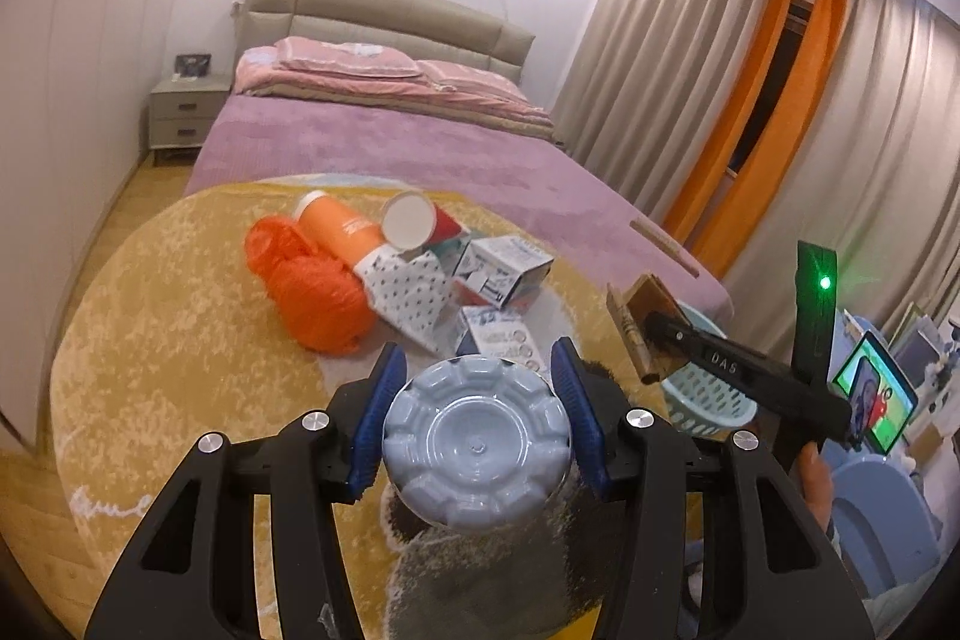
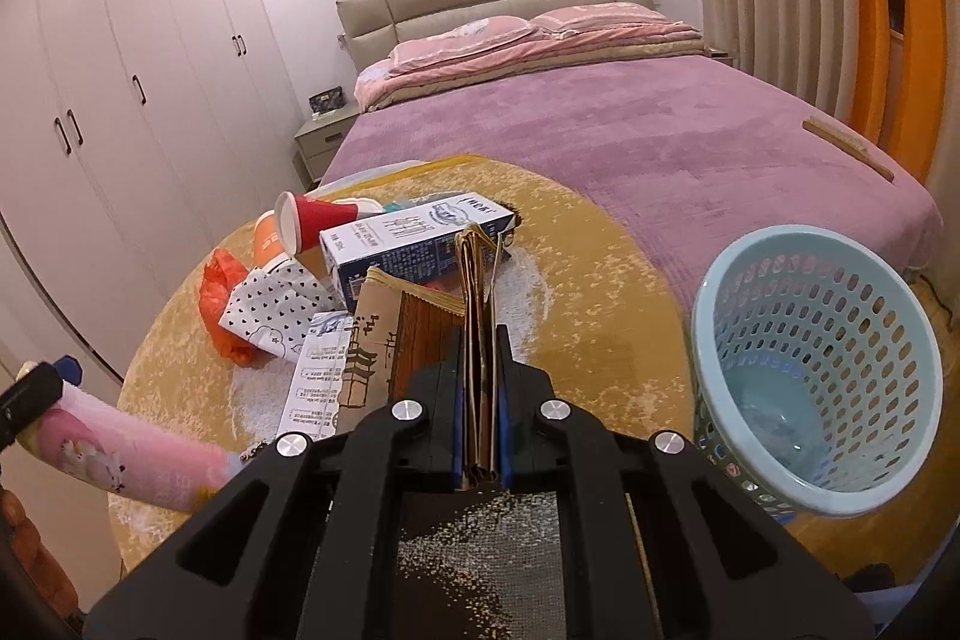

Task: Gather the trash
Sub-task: 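Carry the pink bottle and paper bag over the basket and release both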

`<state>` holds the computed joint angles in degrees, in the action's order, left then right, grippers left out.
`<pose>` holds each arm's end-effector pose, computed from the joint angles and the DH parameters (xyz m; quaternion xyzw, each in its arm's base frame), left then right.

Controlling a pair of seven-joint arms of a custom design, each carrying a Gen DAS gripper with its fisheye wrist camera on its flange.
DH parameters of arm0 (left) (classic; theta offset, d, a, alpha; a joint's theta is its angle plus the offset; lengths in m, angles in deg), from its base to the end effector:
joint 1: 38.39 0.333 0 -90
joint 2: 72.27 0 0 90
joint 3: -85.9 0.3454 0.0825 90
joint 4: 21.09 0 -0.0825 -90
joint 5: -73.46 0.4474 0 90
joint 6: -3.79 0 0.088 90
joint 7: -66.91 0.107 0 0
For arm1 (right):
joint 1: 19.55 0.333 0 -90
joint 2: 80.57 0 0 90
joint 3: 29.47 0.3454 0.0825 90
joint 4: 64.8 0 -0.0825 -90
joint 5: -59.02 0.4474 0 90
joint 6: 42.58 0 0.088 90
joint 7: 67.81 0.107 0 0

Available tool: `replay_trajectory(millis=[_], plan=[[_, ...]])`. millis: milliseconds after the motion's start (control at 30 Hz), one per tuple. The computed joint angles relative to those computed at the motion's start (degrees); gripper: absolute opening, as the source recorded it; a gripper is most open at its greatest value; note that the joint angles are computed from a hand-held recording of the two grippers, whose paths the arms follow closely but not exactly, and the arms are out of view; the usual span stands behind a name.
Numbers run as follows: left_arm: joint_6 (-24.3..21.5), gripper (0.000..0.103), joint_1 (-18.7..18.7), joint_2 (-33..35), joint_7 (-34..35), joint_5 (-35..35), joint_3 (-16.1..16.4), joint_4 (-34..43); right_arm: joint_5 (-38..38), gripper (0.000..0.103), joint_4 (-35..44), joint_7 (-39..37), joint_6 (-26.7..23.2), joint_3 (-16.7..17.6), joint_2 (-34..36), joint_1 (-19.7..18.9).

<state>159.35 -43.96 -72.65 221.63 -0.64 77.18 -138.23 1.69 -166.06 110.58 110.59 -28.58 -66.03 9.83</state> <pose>0.6294 -0.1249 0.4997 -0.5046 0.7080 -0.4821 0.1085 0.6217 0.3912 0.4821 -0.5509 0.7078 -0.2604 0.3572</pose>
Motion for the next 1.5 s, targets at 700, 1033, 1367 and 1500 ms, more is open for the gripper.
replay_trajectory(millis=[700,1033,1367,1500], plan=[[-2.5,0.049,-2.4,6.6,-3.0,6.8,-3.9,10.9,-4.9,0.006,-7.4,8.2,-1.2,1.5,-6.5,-3.7],[-6.4,0.049,-4.2,19.6,-18.5,27.8,-6.7,24.6,-3.0,0.006,-10.4,9.2,-1.4,2.0,-7.9,-5.8],[-9.6,0.058,-6.7,30.5,-33.3,42.6,-6.9,34.3,-1.8,0.006,-12.0,9.4,-0.5,1.8,-8.1,-7.5],[-10.8,0.055,-8.6,31.7,-38.9,49.8,-5.3,34.2,-0.9,0.006,-12.3,9.4,0.6,1.6,-7.7,-8.0]])
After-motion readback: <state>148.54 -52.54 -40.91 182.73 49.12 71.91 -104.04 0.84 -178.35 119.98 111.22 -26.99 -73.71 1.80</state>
